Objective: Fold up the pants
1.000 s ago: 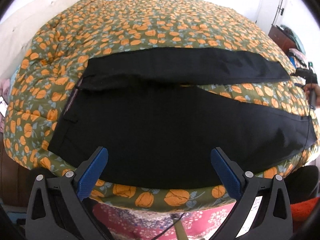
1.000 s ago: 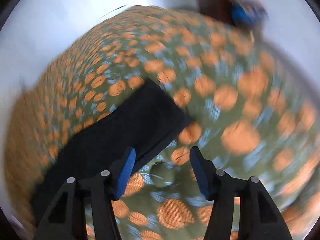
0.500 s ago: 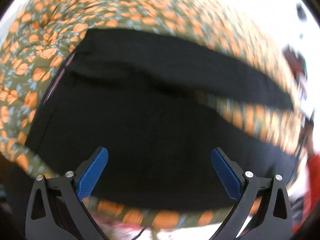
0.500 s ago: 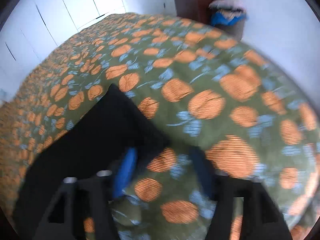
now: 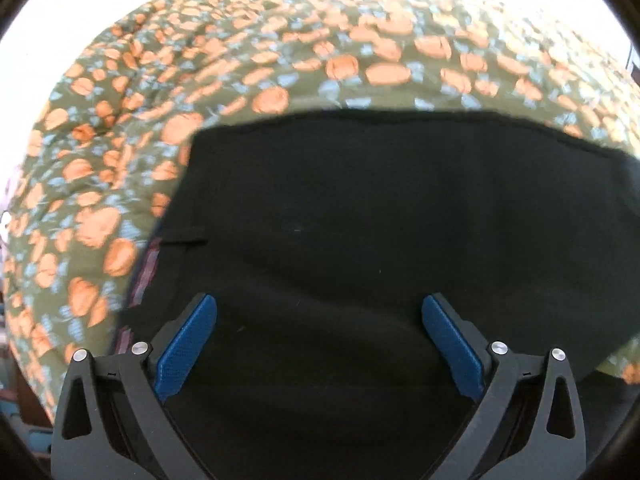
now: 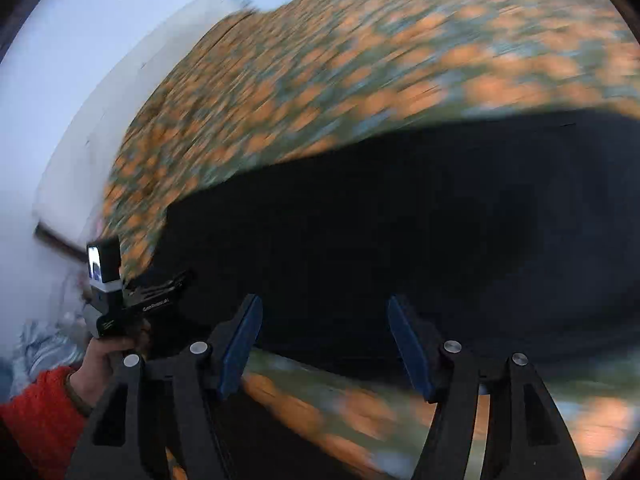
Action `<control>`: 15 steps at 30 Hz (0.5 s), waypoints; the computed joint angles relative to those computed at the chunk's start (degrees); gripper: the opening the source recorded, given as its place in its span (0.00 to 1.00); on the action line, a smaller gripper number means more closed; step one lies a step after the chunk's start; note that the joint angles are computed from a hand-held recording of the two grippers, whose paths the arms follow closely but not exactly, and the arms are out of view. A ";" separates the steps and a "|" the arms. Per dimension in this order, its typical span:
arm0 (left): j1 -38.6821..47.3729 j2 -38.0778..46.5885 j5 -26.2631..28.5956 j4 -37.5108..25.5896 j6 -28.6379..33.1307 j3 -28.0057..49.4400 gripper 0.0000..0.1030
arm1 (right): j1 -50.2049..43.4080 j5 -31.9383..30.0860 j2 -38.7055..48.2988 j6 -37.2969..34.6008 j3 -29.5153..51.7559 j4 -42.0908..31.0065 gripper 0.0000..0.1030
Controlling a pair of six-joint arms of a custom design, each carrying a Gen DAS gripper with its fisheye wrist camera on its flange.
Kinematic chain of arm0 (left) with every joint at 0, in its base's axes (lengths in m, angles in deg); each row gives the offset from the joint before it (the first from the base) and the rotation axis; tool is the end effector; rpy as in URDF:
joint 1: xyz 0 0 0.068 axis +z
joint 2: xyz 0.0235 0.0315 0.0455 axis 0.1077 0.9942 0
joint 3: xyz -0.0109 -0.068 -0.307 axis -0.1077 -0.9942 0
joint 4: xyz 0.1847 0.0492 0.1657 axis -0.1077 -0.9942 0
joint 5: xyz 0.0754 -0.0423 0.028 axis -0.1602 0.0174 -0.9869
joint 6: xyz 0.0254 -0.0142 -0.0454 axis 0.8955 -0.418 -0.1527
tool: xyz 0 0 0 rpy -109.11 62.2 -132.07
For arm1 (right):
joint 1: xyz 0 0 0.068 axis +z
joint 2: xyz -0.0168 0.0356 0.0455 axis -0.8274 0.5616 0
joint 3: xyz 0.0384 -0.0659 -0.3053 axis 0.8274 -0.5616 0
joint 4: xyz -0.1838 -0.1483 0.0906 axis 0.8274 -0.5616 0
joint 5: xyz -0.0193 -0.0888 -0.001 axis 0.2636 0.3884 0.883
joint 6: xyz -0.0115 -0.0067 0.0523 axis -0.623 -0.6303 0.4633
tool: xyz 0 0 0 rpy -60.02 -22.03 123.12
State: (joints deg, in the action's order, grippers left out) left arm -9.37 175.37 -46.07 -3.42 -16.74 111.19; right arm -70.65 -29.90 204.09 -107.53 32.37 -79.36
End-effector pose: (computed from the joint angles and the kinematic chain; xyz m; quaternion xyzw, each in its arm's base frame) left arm 0.2447 -0.0511 0.2286 -0.2328 0.9370 0.1564 0.2085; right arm 0.3879 -0.0793 0.2213 -0.2386 0.9087 0.3248 0.1091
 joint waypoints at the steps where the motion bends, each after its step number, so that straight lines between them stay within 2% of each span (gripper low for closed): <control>1: -1.66 -2.47 -0.83 -2.74 -1.00 0.79 0.99 | 2.21 1.30 -0.56 3.80 -2.87 4.73 0.63; 3: -5.77 -6.73 -2.64 -7.82 -3.65 1.92 0.99 | 2.33 3.16 -0.11 10.11 -3.62 11.31 0.62; 4: -8.40 -8.73 -3.37 -10.21 -5.22 2.49 0.99 | 0.79 5.02 -0.87 15.98 -3.30 14.93 0.63; 5: -11.94 -10.86 -3.83 -11.55 -7.16 2.44 0.99 | -1.05 7.64 -2.33 18.94 -3.18 16.89 0.63; 6: -17.52 -13.07 -3.65 -12.88 -10.87 1.99 0.99 | -2.99 8.41 -3.77 18.31 -2.60 16.13 0.64; 8: -22.90 -14.33 -0.50 -10.89 -13.68 0.47 0.99 | -7.23 5.24 -6.73 10.49 -2.03 9.73 0.65; 10: -29.63 -12.86 4.32 -7.02 -17.32 -1.44 0.99 | -12.29 4.27 -11.25 -3.30 -5.17 -0.32 0.71; 13: -36.16 -6.31 8.51 -4.17 -19.45 -2.11 0.99 | -21.56 9.62 -13.20 -16.62 -10.60 -8.57 0.71; 15: -38.53 -3.35 7.69 -5.89 -19.45 -1.82 0.99 | -28.56 14.28 -10.21 -17.75 -9.42 -10.06 0.71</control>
State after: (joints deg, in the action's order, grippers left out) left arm -47.91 172.02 -38.38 -9.31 -36.19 109.37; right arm -99.21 -15.62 193.88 -125.28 22.95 -89.42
